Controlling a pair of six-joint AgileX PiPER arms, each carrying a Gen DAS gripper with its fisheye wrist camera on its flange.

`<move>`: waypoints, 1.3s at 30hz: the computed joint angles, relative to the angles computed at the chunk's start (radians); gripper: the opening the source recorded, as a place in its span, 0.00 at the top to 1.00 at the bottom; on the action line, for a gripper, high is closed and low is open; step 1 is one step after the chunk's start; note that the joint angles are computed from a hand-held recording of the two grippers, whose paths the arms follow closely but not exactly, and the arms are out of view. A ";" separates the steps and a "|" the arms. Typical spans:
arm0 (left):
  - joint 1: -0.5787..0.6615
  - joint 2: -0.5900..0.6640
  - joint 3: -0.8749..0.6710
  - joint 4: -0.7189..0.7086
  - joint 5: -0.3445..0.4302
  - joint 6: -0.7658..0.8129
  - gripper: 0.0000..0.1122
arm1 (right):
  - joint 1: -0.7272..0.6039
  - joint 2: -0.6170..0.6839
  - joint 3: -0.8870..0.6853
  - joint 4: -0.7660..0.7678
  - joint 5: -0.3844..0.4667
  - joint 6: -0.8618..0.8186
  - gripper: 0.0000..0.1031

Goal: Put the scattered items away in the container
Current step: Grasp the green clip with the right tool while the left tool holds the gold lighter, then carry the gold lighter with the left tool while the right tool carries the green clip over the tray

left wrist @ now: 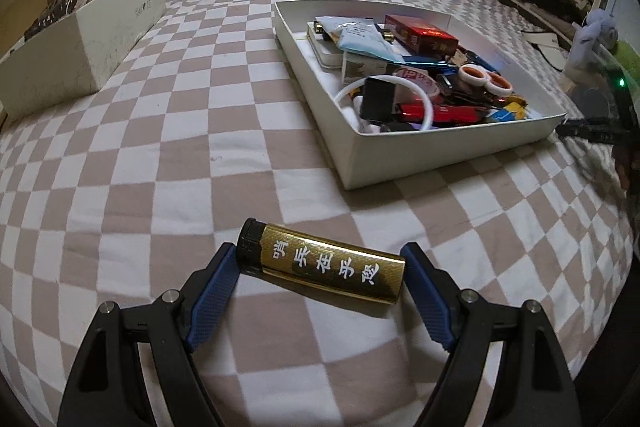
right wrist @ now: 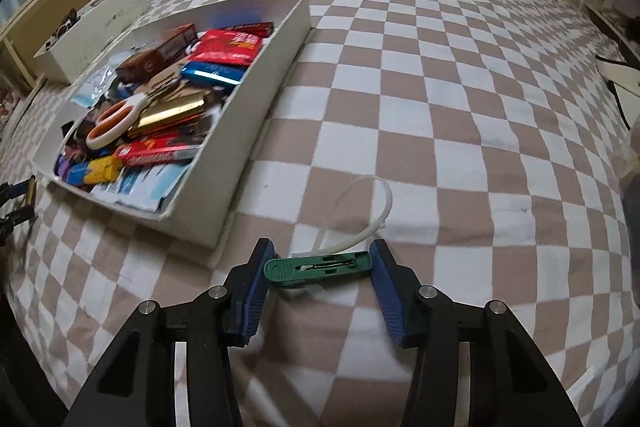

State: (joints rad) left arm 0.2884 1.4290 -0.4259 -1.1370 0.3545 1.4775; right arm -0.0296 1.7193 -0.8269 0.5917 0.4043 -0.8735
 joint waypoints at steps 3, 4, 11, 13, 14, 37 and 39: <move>0.006 -0.030 0.021 -0.011 0.014 -0.001 0.27 | 0.017 -0.032 0.045 -0.032 -0.013 0.043 0.51; 0.006 -0.042 0.028 -0.008 0.018 -0.009 0.27 | 0.019 -0.045 0.062 -0.025 -0.014 0.042 0.51; 0.011 -0.170 0.084 -0.008 0.037 -0.059 0.27 | 0.021 -0.154 0.176 0.099 -0.007 -0.044 0.51; 0.010 -0.205 0.091 0.007 0.046 -0.099 0.27 | 0.029 -0.187 0.202 0.132 -0.002 -0.071 0.51; 0.002 -0.222 0.094 0.020 0.042 -0.125 0.27 | 0.036 -0.203 0.214 0.148 -0.001 -0.084 0.51; -0.245 -0.477 0.010 0.460 0.031 -0.806 0.27 | 0.273 -0.440 0.261 0.179 0.115 0.129 0.51; -0.266 -0.472 -0.008 0.497 0.024 -0.851 0.27 | 0.304 -0.443 0.235 0.164 0.116 0.159 0.51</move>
State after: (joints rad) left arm 0.0229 0.9573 -0.4338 -0.6402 0.3788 0.6264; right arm 0.2740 1.2762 -0.5922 0.7562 0.5198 -0.7140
